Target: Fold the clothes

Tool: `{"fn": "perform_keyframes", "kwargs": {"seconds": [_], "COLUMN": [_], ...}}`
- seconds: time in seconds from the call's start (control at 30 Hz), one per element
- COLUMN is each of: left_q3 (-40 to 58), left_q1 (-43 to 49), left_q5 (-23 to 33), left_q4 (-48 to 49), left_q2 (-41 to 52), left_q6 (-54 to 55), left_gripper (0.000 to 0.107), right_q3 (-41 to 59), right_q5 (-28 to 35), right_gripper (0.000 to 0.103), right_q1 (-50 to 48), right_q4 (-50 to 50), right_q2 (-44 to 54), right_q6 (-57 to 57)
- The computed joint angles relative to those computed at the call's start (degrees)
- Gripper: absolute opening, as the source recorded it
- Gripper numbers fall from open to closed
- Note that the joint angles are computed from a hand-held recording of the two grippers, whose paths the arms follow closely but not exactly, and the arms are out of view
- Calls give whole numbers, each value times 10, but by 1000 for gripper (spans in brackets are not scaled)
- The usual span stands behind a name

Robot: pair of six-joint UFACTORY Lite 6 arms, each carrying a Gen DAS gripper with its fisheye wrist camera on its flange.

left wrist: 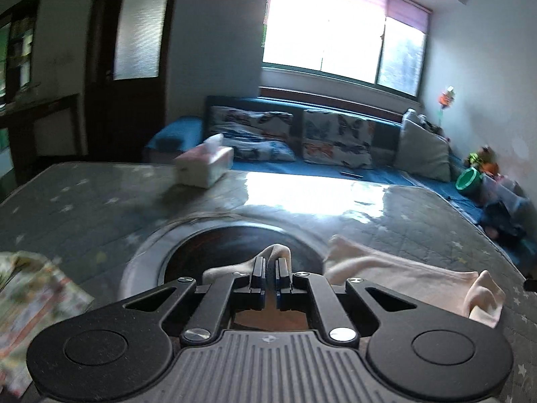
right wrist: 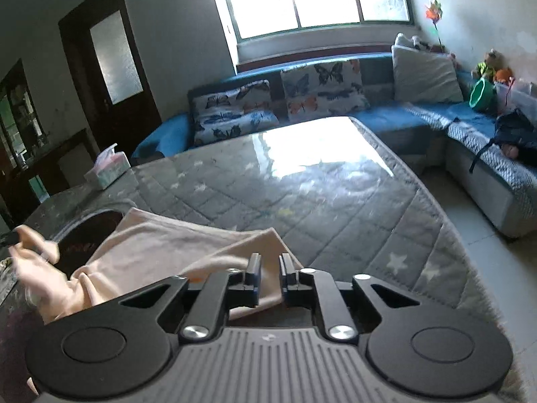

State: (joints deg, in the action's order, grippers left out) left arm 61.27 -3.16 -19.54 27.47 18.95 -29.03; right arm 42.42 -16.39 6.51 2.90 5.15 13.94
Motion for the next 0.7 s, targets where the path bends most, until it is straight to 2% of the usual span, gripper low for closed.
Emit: {"fn": "perform_keyframes", "kwargs": {"seconds": [0.03, 0.07, 0.33, 0.4, 0.47, 0.53, 0.6, 0.7], "left_q3": [-19, -37, -135, -152, -164, -177, -186, -195], "left_q1": [9, 17, 68, 74, 76, 79, 83, 93], "left_q5": [-5, -10, -17, -15, -14, -15, -14, -10], "left_q4": [3, 6, -3, -6, -20, -33, -34, -6], "left_q2": [-13, -24, -76, -85, -91, -99, -108, -123], "left_q6": [-3, -4, 5, 11, 27, 41, 43, 20], "left_gripper": [6, 6, 6, 5, 5, 5, 3, 3], "right_q3": [8, 18, 95, 102, 110, 115, 109, 88], "right_q5": [-1, -2, -2, -10, -9, -6, -11, -29], "right_gripper": [36, 37, 41, 41, 38, 14, 9, 7], "right_q1": [-1, -2, -24, -17, -7, 7, 19, 35], "right_q4": [3, 10, 1, 37, 56, 116, 166, 244], "right_q2": [16, 33, 153, 166, 173, 176, 168, 139], "right_q6": [-2, -7, 25, -10, -32, -100, -162, -258]}}
